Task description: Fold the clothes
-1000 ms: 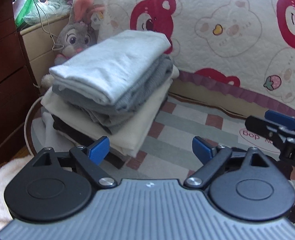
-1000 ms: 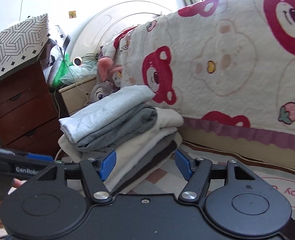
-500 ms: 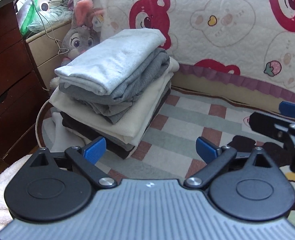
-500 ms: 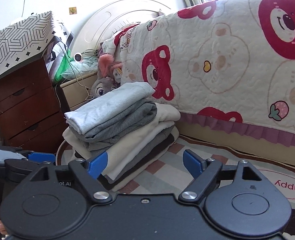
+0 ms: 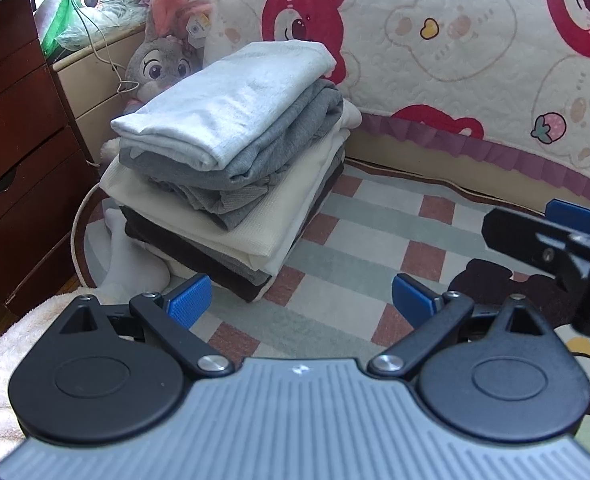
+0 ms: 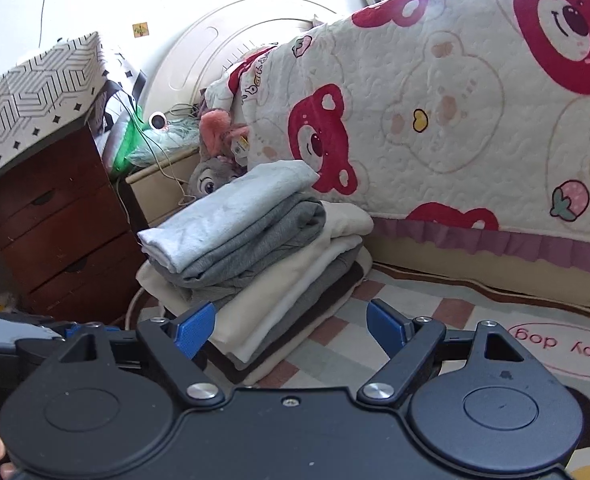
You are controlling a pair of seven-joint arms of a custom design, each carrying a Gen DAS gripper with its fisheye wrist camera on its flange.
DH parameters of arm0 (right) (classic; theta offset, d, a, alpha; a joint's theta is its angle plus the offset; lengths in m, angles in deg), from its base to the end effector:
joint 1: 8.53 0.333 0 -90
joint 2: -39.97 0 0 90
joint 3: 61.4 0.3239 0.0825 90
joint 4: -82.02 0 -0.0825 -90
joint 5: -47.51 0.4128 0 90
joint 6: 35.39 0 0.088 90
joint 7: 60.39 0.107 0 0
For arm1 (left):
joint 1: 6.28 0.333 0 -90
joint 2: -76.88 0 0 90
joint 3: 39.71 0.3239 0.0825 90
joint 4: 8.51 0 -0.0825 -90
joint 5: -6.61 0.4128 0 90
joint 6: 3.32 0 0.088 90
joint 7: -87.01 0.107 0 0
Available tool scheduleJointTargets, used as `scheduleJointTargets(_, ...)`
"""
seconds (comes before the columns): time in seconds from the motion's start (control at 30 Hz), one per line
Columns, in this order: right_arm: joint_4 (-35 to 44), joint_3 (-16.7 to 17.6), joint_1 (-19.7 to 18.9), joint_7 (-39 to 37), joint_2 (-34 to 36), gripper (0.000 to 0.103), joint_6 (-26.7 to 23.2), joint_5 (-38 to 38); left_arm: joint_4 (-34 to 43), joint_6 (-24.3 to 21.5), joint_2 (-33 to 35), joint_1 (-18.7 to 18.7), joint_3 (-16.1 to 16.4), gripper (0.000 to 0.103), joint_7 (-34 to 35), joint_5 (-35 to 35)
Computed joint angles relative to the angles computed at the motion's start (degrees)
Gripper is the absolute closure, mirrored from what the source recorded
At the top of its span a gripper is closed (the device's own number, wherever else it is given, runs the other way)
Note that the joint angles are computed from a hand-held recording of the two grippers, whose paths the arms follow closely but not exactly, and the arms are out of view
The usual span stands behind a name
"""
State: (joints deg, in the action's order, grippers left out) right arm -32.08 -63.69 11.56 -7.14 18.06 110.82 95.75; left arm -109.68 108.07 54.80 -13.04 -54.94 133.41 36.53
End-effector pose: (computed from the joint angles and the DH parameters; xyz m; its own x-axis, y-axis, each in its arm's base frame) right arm 0.4897 0.1418 0.7344 0.5842 -0.7570 -0.2926 -0.4905 -0.0421 -0.8704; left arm 0.4443 -0.1815 0.7840 0.3474 -0.9322 -0.1014 -0.6665 -0.1694 -0.7260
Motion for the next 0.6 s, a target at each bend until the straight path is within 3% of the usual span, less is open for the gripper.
scheduleJointTargets(0.4, 0.14, 0.41, -1.28, 5.91, 0.57, 0.016, 0.1, -2.84, 0.62, 1.48, 1.05, -0.61, 0.24, 0.005, 1.28, -0.3)
scheduleJointTargets(0.6, -0.29, -0.49, 0.35, 1.4, -0.27, 0.015, 0.17, 0.62, 0.51, 1.13, 0.91, -0.56, 0.08, 0.005, 1.25, -0.49)
